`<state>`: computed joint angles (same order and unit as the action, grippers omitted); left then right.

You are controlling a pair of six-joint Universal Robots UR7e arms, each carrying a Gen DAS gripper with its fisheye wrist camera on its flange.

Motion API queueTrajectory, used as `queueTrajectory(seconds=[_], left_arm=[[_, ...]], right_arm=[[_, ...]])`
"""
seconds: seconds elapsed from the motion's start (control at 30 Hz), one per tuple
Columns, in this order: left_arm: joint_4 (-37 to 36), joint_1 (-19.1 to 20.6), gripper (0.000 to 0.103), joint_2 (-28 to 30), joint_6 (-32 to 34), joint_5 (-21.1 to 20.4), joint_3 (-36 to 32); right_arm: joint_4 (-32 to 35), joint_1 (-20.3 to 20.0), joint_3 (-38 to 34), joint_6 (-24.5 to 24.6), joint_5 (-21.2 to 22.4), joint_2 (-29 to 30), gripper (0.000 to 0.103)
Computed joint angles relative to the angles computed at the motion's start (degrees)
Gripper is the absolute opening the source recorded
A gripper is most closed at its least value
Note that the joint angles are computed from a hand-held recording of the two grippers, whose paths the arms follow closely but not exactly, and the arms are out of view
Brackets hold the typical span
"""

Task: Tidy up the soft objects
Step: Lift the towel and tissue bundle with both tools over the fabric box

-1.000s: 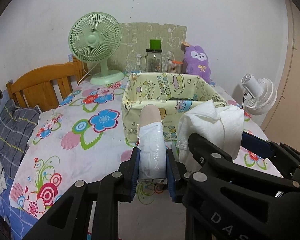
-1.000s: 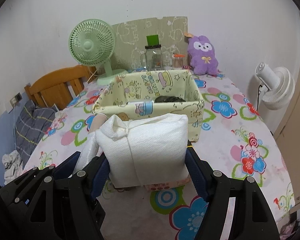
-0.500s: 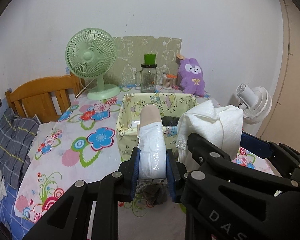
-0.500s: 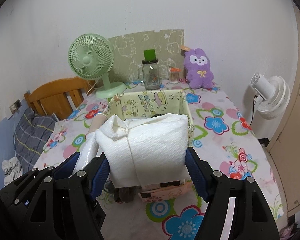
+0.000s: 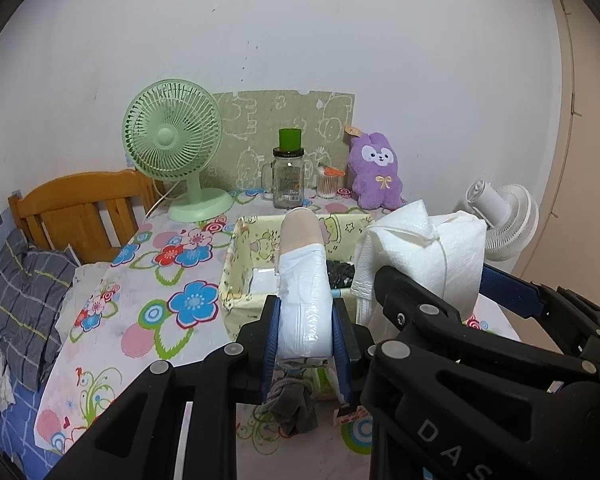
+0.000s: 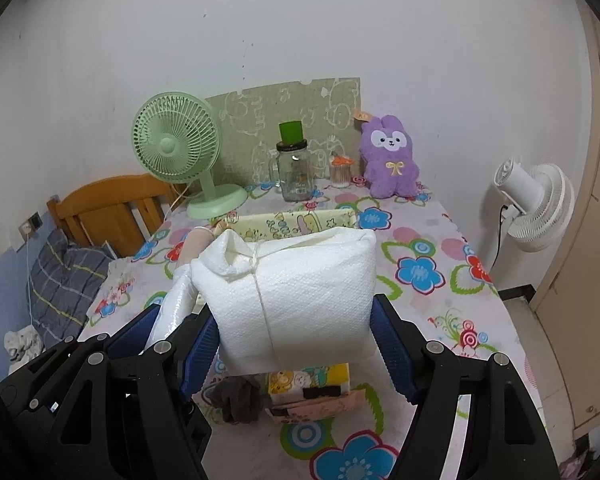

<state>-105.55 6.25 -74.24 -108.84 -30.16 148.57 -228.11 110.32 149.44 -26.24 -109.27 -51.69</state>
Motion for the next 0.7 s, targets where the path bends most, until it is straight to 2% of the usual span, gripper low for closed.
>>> queueTrajectory(seconds=[0.3,0.7], left_arm=[[-2.6,3.3,0.024,0.9,3.6,3.2,-1.4],[-11.2,9.2,0.024,2.9,12.1,7.0,-2.3]], right_arm=[[2.6,-0.4,-1.5,-0.6,0.3,-1.3,0.076],[6.7,-1.7,-6.4,-1.2,0.5,-0.6,0.076]])
